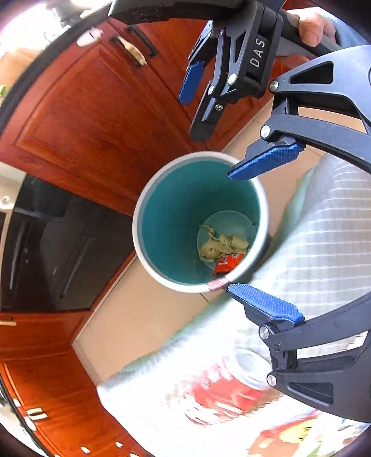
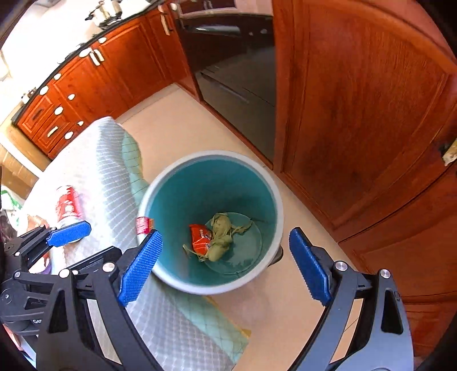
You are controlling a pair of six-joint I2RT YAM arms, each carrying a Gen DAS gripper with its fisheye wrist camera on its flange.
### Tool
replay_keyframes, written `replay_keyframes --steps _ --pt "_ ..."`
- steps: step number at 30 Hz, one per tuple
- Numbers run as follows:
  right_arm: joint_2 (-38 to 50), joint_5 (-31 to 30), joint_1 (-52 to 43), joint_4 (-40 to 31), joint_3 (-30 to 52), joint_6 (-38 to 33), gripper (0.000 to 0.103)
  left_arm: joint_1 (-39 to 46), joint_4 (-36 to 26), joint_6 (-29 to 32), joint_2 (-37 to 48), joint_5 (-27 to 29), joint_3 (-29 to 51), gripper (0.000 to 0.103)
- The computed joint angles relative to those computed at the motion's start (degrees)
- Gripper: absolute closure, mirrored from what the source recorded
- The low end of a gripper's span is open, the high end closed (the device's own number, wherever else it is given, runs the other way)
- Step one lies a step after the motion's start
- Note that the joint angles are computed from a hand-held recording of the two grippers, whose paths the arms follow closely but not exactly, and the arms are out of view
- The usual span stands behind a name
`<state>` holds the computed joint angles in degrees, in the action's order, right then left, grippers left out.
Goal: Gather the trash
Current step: 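Move both tools back over the table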
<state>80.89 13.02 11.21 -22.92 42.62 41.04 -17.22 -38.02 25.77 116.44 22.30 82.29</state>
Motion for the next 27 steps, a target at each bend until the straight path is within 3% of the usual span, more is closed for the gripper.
replay_keyframes --steps 6,14,23,27 --pt "-3.09 6.52 13.93 -5.59 2.89 6.36 0.012 8.83 -3.23 8.77 -9.54 2.36 -6.54 0.027" --pt "7.07 10.88 32.32 -10.48 15.25 12.84 0.012 29.24 -14.17 29.08 -16.02 5.56 -7.40 0.026" --pt "24.63 8.53 43.27 -13.21 33.60 13.93 0.012 55.57 -23.61 53.14 -9.47 7.53 1.81 0.025" --pt "30.69 6.22 45.61 -13.97 40.42 13.46 0.012 63.58 -25.20 59.77 -2.64 6.38 7.59 0.025"
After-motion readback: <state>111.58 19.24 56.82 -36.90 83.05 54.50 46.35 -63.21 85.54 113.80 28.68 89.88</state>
